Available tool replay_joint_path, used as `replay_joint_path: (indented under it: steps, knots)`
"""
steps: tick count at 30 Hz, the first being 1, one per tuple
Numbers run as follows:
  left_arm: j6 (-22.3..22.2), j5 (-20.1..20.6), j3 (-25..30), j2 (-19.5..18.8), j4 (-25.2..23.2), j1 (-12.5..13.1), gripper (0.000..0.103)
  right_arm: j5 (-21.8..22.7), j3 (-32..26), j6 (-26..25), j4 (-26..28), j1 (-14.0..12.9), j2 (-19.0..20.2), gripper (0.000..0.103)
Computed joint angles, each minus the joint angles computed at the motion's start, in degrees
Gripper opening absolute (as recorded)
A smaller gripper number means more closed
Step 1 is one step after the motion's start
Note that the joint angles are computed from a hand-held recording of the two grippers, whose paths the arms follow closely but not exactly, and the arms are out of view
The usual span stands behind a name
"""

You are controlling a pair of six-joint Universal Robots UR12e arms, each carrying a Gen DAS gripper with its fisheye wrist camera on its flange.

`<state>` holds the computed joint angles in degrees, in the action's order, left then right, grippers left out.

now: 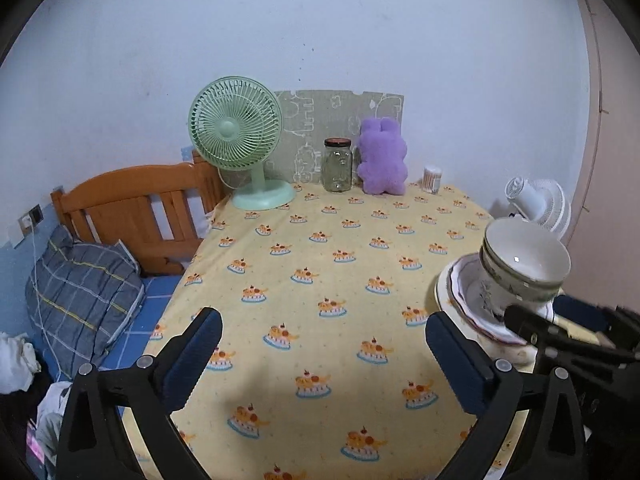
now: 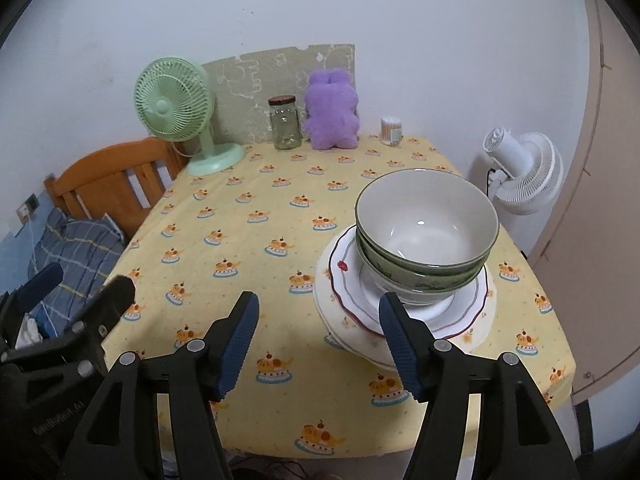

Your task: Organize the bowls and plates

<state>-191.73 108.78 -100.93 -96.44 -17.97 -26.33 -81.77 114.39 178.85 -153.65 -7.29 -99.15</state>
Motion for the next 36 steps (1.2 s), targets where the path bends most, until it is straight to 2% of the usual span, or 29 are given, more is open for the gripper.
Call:
replay_joint_path:
  steps: [11,23,36]
  knots:
    - [-5.26,2.99,-1.3,0.5,1.19,-1.94,0.103,2.92,3.41,-1.85,-3.3,-2.36,-2.78,0.07]
    - [-5.82,3.27,-1.42,0.71,1.59,-2.83,0.103,3.18,4.85,-1.52,-3.89,-4.04,-4.69,0.075]
    - [-5.2,3.4,-1.86,1.06,2.69,-3.02,0.103,3.54,5.02,-1.41,-3.32,-4.33,-5.21,0.076]
